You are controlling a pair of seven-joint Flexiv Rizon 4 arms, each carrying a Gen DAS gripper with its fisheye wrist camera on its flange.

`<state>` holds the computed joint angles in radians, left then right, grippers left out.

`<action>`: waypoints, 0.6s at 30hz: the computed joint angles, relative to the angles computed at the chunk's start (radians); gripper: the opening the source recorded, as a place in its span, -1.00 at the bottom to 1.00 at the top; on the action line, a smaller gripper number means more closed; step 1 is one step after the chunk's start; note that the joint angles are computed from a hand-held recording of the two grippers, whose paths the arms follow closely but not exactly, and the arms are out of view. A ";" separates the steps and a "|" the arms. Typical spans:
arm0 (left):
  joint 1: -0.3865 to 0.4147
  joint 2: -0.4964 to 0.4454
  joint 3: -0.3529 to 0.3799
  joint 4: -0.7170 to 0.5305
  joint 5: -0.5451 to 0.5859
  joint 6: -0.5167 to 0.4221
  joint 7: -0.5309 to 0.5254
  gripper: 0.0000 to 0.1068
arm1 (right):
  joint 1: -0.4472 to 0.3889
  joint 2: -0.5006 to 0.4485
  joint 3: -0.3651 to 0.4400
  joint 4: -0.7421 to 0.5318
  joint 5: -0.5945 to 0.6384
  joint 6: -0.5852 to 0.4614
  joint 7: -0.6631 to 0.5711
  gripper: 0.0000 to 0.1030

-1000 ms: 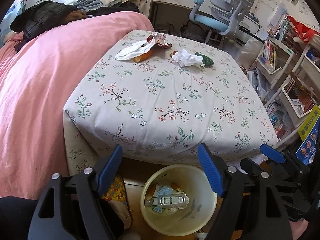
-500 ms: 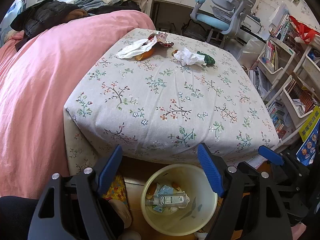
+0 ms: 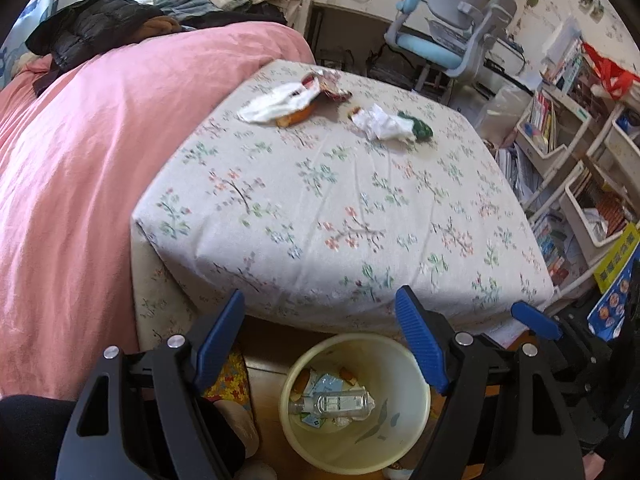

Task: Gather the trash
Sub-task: 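Reach to the table and grasp the white tissue with the left tool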

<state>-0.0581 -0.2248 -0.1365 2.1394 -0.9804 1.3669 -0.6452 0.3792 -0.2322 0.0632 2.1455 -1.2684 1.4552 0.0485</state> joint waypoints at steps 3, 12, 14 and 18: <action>0.007 -0.009 0.005 -0.027 0.003 0.006 -0.010 0.41 | -0.007 0.002 -0.010 -0.008 -0.037 0.028 0.030 0.44; 0.058 -0.120 0.062 -0.228 0.303 -0.095 -0.213 0.44 | -0.022 -0.050 0.088 -0.102 0.342 0.000 -0.384 0.44; 0.067 -0.153 0.068 -0.282 0.368 -0.129 -0.249 0.46 | -0.052 -0.084 0.165 -0.158 0.496 -0.048 -0.561 0.44; 0.065 -0.234 0.076 -0.413 0.506 -0.179 -0.284 0.46 | -0.100 -0.148 0.274 -0.277 0.710 -0.149 -0.834 0.44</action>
<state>0.0067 -0.4585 -0.0604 1.7260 -0.4742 1.1876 -0.9293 0.2790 -0.3802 0.3375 1.8682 -0.5585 1.3059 -0.7853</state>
